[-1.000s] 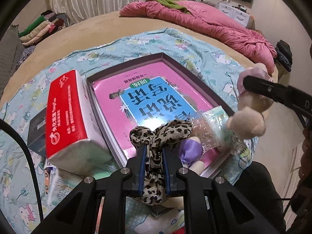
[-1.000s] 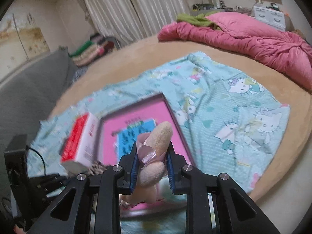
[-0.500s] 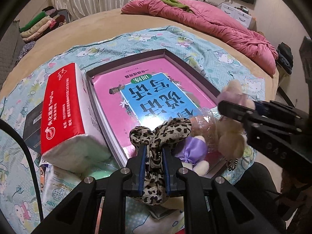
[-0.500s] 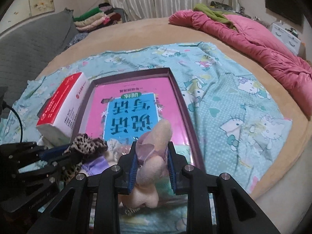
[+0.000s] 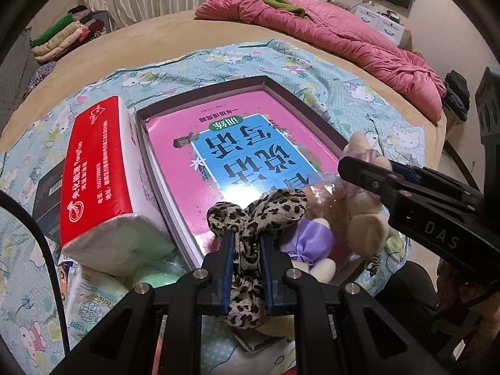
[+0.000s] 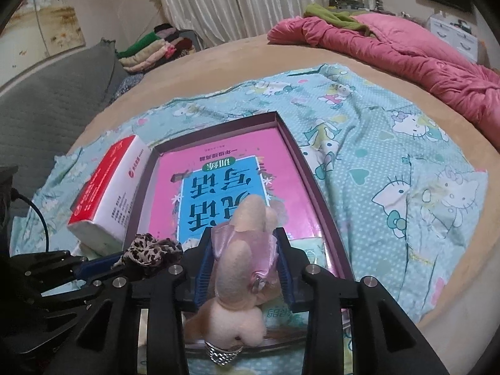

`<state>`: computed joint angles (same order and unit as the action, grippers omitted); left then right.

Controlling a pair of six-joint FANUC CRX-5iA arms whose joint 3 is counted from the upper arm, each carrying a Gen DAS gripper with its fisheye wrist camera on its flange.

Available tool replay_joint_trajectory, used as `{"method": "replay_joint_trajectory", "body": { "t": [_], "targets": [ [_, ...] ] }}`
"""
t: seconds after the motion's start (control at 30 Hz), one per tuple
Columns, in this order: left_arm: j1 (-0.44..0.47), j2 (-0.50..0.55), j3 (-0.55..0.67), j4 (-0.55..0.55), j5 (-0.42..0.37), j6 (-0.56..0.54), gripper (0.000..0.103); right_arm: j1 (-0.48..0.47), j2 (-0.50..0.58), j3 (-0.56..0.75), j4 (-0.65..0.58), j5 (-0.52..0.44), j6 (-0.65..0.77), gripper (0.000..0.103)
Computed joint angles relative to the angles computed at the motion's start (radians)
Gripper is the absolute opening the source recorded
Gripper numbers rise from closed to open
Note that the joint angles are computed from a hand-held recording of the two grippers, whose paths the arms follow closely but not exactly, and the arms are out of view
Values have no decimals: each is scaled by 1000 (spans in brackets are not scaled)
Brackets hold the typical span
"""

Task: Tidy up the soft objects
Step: 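Carry the scrunchie and the bear over the pink tray with both tools, then lower the scrunchie and bear onto the tray and open both tools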

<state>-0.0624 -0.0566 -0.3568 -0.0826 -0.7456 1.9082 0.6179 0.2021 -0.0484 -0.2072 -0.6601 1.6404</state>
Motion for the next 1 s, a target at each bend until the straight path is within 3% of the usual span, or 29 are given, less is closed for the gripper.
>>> {"method": "replay_joint_trajectory", "body": {
  "t": [0.4,0.63,1.0],
  "targets": [
    [16,-9,-30,71,39,-61,17,-12,-20,-16,-15,31,-6,48],
    [19,-21,-44,104,52,-83,35,-24,-36,-32,-9,57,-40,52],
    [1,-40,-36,76,44,-73,55,-35,-63,-47,-3,85,-81,60]
  ]
}}
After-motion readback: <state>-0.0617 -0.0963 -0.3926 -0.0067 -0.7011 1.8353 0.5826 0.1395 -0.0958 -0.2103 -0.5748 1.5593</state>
